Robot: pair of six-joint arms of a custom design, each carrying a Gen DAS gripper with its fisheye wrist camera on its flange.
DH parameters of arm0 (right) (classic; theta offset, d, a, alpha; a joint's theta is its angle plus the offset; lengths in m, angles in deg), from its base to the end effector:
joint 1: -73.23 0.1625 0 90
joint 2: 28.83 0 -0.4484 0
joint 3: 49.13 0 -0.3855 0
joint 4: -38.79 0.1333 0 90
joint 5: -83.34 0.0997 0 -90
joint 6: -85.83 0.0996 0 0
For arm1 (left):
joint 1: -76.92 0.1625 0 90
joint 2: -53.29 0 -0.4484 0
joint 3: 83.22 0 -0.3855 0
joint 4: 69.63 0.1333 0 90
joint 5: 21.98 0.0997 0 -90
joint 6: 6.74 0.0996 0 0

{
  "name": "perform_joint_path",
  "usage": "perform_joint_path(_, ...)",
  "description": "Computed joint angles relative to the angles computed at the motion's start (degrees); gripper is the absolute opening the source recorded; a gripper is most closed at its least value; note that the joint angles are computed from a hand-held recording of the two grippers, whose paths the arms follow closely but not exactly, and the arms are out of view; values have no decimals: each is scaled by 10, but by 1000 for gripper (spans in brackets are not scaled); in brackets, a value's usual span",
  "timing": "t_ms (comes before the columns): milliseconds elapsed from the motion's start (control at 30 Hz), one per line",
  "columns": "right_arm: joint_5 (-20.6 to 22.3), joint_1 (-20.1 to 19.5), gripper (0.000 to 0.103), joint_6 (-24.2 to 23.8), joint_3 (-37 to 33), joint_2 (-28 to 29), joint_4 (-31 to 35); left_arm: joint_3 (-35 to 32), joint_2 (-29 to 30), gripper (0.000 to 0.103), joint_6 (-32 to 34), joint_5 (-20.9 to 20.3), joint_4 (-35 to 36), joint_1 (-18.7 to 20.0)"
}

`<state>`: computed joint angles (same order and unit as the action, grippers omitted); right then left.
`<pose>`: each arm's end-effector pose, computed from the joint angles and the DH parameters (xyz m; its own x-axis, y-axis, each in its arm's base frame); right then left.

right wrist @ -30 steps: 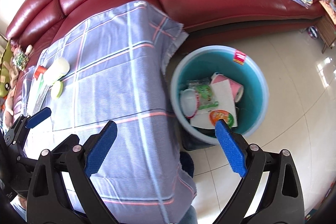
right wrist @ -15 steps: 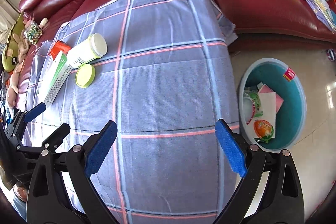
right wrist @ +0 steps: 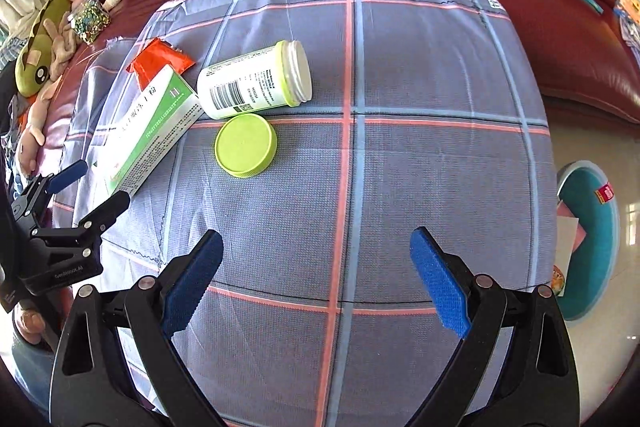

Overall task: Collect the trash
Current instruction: 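Grasp the green-white medicine box with the left tool while the right tool grasps the lime-green lid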

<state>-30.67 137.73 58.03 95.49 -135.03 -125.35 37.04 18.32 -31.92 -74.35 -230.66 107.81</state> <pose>-0.0502 -0.3206 0.3379 -0.8019 0.1958 0.5645 -0.0277 0.9316 -0.3624 -0.3091 -0.4111 -0.0657 -0.6050 0.4732 -0.6403 0.6346 0.7723 -0.0289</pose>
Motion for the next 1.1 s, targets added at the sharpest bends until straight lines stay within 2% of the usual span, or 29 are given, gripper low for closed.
perform_joint_path(400,-35,25,90,36,-21,96,-44,-50,37,99,81,-16,-12,57)
perform_joint_path(533,-48,32,90,40,-28,127,-70,-52,45,98,101,-36,-43,69)
perform_joint_path(600,-56,37,90,44,-32,142,-84,-48,47,85,104,-36,-61,69)
perform_joint_path(700,-57,43,90,51,-36,156,-94,-42,45,79,95,-31,-68,65)
perform_joint_path(1033,-64,74,90,49,-51,206,-131,-2,16,78,47,-52,-85,55)
perform_joint_path(1100,-76,80,84,46,-53,223,-149,5,13,78,44,-55,-87,52)
